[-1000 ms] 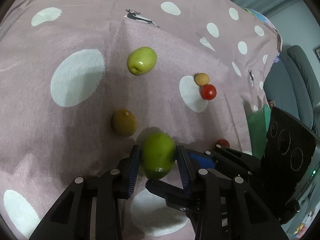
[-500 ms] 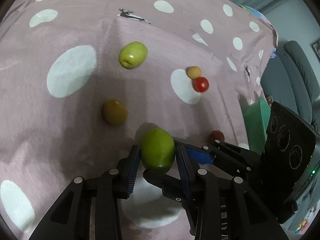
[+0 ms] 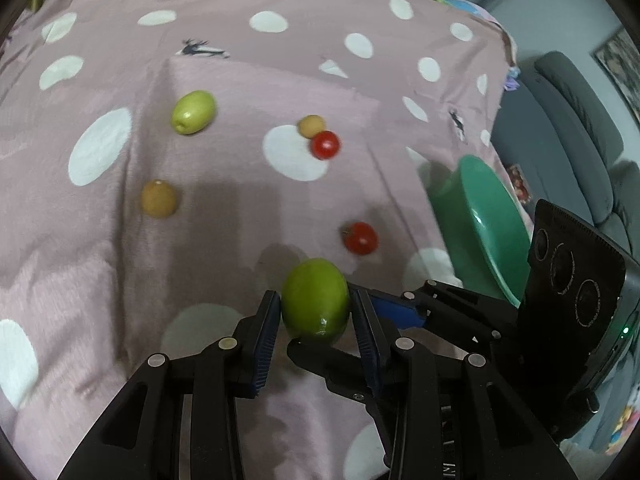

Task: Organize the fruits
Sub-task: 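Carry the green lime in the left tool toward the green bowl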

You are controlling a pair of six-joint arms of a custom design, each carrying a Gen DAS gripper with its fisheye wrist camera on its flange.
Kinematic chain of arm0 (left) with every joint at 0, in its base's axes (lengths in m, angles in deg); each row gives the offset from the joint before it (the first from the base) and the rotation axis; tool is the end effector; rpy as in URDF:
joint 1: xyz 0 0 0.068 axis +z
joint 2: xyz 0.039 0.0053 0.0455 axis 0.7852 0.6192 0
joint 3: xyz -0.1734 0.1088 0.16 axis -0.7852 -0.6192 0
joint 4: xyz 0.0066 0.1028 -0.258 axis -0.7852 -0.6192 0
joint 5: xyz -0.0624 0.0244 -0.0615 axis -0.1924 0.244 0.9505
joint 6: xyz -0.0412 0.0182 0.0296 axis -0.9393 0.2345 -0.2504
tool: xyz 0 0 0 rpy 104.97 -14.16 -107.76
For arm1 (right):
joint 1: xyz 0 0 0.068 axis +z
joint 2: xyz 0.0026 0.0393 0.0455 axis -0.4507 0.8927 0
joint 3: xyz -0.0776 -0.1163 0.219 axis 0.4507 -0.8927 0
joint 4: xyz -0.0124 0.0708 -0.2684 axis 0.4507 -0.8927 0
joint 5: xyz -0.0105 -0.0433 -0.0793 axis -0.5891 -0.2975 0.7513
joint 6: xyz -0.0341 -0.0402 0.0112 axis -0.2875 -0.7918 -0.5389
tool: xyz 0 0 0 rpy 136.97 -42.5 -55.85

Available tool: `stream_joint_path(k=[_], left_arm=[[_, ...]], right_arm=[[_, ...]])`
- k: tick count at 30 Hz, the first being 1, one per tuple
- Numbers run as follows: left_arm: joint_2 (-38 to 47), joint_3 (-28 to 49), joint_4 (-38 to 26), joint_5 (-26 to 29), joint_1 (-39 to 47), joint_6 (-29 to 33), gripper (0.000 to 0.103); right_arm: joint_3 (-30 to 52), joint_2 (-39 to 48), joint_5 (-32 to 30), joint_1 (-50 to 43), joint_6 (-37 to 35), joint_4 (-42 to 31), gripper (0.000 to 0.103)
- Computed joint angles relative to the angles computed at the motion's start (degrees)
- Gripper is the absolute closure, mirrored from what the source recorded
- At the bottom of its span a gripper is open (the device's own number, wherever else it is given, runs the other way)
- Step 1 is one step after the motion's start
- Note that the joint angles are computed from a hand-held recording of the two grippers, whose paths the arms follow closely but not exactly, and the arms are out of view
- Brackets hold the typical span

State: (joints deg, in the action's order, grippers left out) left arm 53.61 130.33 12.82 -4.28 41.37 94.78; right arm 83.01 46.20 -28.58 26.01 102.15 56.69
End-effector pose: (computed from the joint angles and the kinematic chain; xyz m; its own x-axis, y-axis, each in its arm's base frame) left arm 0.2912 -0.0724 0.1305 -0.8815 0.2880 -0.3742 0.4453 0.7708 -0.4556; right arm 0.2140 0.2751 0.0729 -0.7979 -0.0265 -0.6022 -0.3120 0.8730 0.3749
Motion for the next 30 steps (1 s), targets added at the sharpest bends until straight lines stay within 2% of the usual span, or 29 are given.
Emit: stream_joint_path(k=[6,16,30], left_arm=[[-5.7,-3.7,0.7,-0.9,-2.6,-1.8,0.066],[-14.6,-7.5,-0.3,-2.8,-5.9,-3.1,0.066],[-21.2,-8.9,-2.0,-4.9,-8.5,-4.4,0.066]], right_arm=[[-4.4,-5.8,4.8,3.2,1.5,-1.5,0.058],[-9.9,-12.8,9.3,6.8,3.7,-1.5,0.058],[-12.1,-17.1,13.5,9.4,4.0,-2.0,0.058]])
